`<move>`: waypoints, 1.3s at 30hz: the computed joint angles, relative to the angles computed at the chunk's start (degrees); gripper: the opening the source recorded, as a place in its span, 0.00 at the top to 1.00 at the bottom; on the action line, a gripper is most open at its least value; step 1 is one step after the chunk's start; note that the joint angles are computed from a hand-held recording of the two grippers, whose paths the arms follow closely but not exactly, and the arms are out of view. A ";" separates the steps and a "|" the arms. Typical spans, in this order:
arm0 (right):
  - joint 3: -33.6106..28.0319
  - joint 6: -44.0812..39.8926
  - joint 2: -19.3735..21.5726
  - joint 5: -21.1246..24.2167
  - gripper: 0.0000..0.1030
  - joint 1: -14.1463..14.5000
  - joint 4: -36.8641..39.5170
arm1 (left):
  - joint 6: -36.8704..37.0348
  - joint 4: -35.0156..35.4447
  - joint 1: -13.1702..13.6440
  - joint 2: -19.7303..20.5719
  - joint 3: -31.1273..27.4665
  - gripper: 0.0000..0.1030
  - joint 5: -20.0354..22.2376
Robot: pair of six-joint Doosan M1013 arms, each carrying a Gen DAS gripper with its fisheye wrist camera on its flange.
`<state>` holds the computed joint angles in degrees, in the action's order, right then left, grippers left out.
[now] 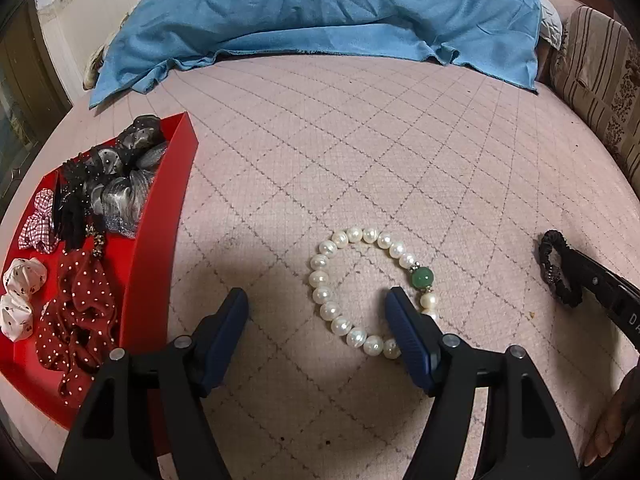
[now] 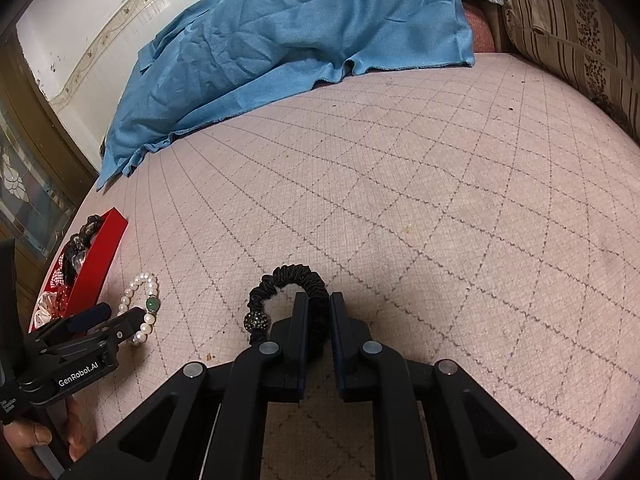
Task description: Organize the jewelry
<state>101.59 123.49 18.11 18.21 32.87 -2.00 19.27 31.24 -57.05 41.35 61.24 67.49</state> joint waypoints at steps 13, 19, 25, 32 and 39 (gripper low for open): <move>0.60 23.53 -3.51 2.47 0.56 2.72 -25.18 | -9.30 9.37 -1.96 -15.32 15.51 0.32 -11.38; -1.08 22.61 -3.34 4.87 0.56 4.71 -26.28 | -10.03 2.25 3.07 -18.59 21.74 0.77 -8.89; -2.25 19.78 -2.79 6.35 0.56 6.13 -25.32 | -4.03 -6.56 5.30 -16.77 22.82 0.86 -12.93; -2.42 18.11 -2.78 5.81 0.56 6.10 -23.98 | -5.52 -2.75 4.57 -19.52 22.85 0.86 -15.11; -2.45 15.93 -2.44 5.39 0.56 6.14 -21.36 | -1.75 -2.41 9.23 -13.73 16.97 0.86 -6.51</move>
